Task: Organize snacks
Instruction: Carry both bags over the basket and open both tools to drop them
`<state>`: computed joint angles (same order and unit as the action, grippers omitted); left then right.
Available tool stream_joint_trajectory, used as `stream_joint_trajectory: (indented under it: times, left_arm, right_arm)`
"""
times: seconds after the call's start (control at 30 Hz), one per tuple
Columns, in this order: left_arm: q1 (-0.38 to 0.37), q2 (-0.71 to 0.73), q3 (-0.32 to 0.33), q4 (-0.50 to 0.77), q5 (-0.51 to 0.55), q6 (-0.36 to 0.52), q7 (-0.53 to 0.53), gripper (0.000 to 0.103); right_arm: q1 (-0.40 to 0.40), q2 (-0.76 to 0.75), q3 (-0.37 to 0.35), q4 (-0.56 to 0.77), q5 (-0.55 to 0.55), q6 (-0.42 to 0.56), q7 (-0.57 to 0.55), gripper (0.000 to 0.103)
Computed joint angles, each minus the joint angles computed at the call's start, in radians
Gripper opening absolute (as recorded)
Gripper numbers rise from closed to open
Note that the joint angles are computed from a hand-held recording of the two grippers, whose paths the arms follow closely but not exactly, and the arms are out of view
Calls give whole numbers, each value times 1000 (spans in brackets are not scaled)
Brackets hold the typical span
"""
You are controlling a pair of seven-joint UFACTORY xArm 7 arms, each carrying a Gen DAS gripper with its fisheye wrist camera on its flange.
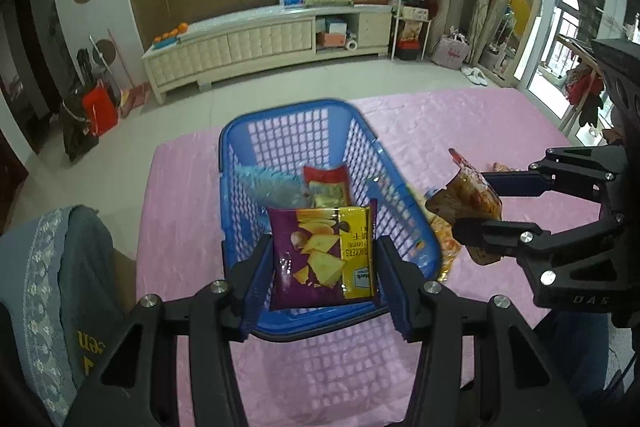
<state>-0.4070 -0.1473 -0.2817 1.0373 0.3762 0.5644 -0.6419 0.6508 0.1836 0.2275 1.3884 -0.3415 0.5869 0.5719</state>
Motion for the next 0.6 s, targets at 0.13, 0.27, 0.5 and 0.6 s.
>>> stream_joint_trajectory:
  times: [0.13,0.27,0.5,0.6]
  left_arm:
    - [8,7,12,-19,-4,-16,1,49]
    - [11,17,33,-32,-65,-36,46,49]
    - [13,39,53,-50,-158,-75,139,49]
    - [15,51,56,-48,-169,-77,157,49]
  right_arm:
    - [1,75,4,66,51,30,-41,49]
    - [22,124,-12,122,54,54,-56,50]
    - [66,179,-44,196,23,114,-49,50]
    - [69,189,-44,216,29,128,-54,50]
